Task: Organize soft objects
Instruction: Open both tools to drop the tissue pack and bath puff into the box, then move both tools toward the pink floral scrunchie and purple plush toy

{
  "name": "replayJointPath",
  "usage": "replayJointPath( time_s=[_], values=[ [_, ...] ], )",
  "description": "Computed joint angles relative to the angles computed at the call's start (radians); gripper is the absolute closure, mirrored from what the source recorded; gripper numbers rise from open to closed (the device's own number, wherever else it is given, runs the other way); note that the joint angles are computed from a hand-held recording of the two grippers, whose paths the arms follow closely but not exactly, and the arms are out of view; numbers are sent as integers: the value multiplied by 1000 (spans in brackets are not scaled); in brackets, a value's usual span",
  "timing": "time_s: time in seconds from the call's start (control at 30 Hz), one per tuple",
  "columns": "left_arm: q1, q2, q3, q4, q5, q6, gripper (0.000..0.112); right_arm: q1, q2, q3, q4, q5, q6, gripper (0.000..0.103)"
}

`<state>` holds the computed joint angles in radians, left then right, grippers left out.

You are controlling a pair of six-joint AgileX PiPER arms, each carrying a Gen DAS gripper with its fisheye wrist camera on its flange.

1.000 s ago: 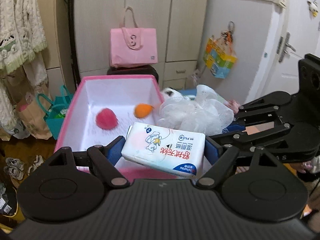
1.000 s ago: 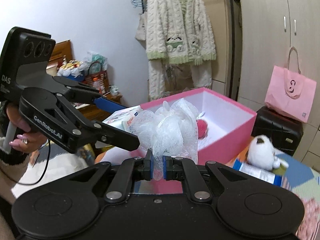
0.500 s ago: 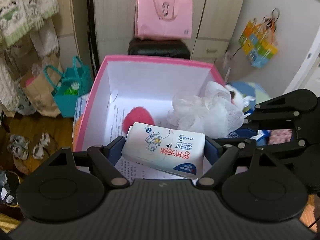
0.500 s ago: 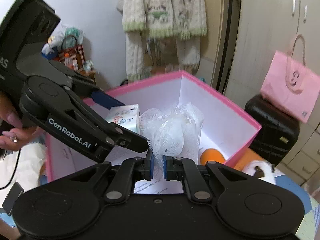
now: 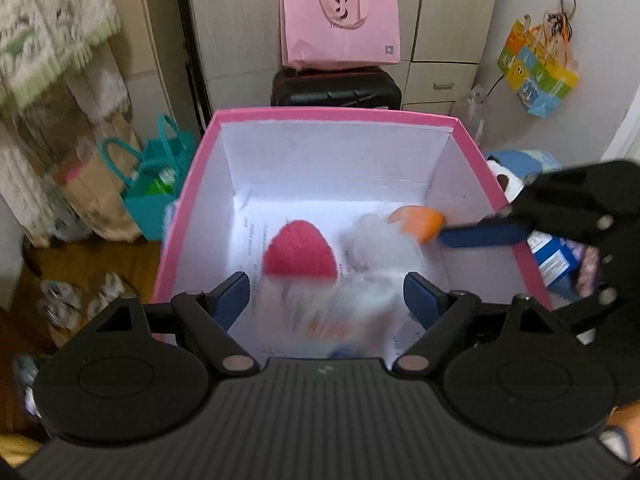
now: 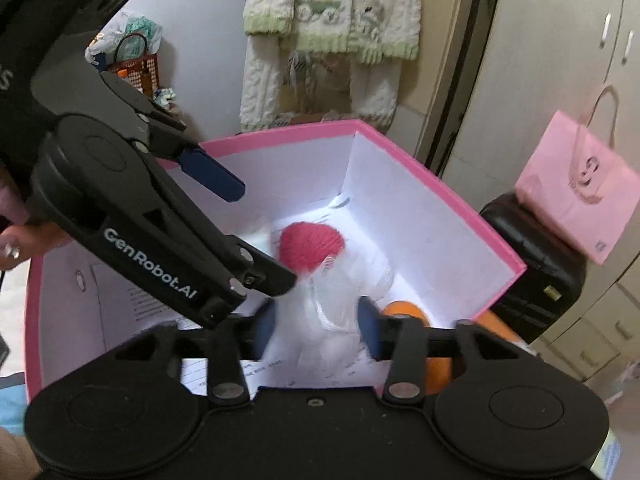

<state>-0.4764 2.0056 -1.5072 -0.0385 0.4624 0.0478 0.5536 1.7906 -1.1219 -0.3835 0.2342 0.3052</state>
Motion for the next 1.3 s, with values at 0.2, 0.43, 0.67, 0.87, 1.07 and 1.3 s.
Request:
replayJointPath(
  time_s=[0.2, 0.43, 0.67, 0.87, 1.07, 1.3],
  values=[
    [26, -107, 112, -155, -42, 140, 26, 10, -145, 163, -163, -81, 192, 50],
    [20, -286, 285, -254, -70, 240, 26, 40, -336, 330, -433, -125, 534, 50],
    [-76, -425, 393, -118, -28, 116, 24, 145, -485, 395, -533, 5, 675, 41],
    [-153, -532, 483, -111, -17, 99, 23, 277, -637, 472, -620, 158, 808, 36],
    [-274, -587, 531, 29, -14, -45, 22, 453, -768, 549, -665, 356, 937, 32],
    [-399, -591, 527, 110, 30, -150, 21, 645, -834, 573, -642, 612, 997, 26]
  ],
)
